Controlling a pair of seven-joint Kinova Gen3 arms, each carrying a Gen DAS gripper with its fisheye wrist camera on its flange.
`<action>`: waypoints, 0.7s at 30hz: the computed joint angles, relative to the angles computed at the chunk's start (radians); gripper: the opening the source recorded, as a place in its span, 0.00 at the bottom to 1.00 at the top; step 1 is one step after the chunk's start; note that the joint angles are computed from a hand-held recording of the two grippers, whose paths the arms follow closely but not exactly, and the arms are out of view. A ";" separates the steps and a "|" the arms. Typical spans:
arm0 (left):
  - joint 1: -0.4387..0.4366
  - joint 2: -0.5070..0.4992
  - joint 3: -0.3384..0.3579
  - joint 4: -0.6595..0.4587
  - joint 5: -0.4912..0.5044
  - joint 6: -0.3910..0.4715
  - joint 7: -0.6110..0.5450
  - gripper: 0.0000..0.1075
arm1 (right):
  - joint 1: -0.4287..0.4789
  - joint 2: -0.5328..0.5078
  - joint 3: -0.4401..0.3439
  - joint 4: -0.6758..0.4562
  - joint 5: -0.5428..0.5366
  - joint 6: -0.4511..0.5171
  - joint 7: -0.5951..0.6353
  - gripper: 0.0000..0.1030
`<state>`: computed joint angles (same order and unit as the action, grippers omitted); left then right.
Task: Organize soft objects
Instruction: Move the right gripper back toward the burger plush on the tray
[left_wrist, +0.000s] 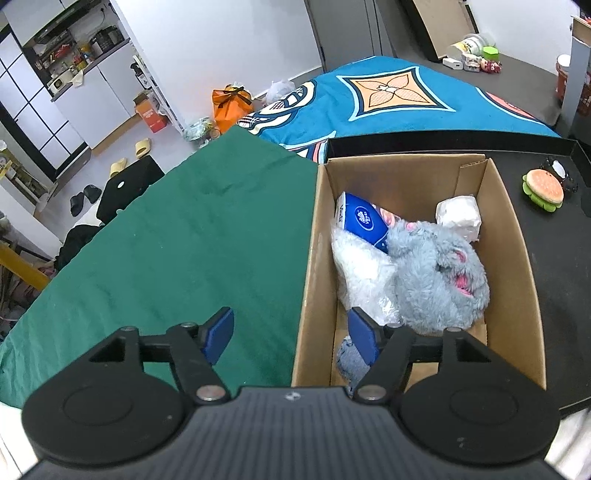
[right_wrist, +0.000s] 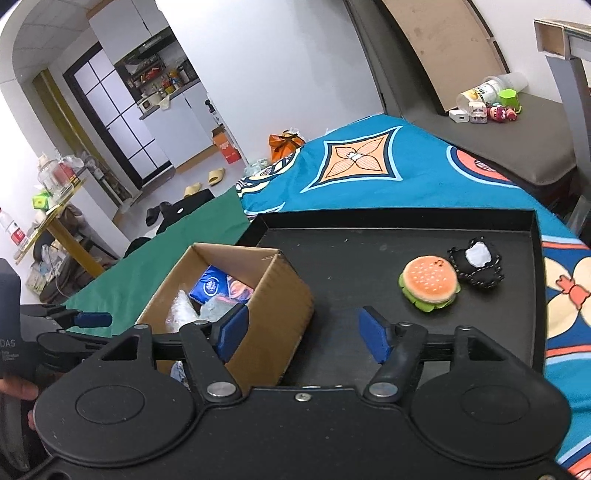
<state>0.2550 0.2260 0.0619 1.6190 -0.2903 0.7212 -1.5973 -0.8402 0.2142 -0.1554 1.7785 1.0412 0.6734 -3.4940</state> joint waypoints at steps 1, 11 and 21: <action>0.004 0.002 0.000 -0.005 -0.004 0.007 0.004 0.64 | 0.006 -0.005 -0.002 -0.001 -0.010 0.002 0.024 0.69; 0.031 0.015 -0.003 -0.038 -0.029 0.050 0.062 0.69 | 0.076 -0.052 -0.005 0.012 -0.059 -0.008 0.163 0.88; 0.076 0.037 -0.008 -0.075 -0.087 0.090 0.134 0.74 | 0.122 -0.055 0.011 0.060 -0.029 -0.043 0.136 0.92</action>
<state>0.3313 0.2632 0.0534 1.5436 -0.3773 0.8108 -1.4638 -0.7181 0.1591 -0.1441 1.8386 1.0119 0.6305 -3.3578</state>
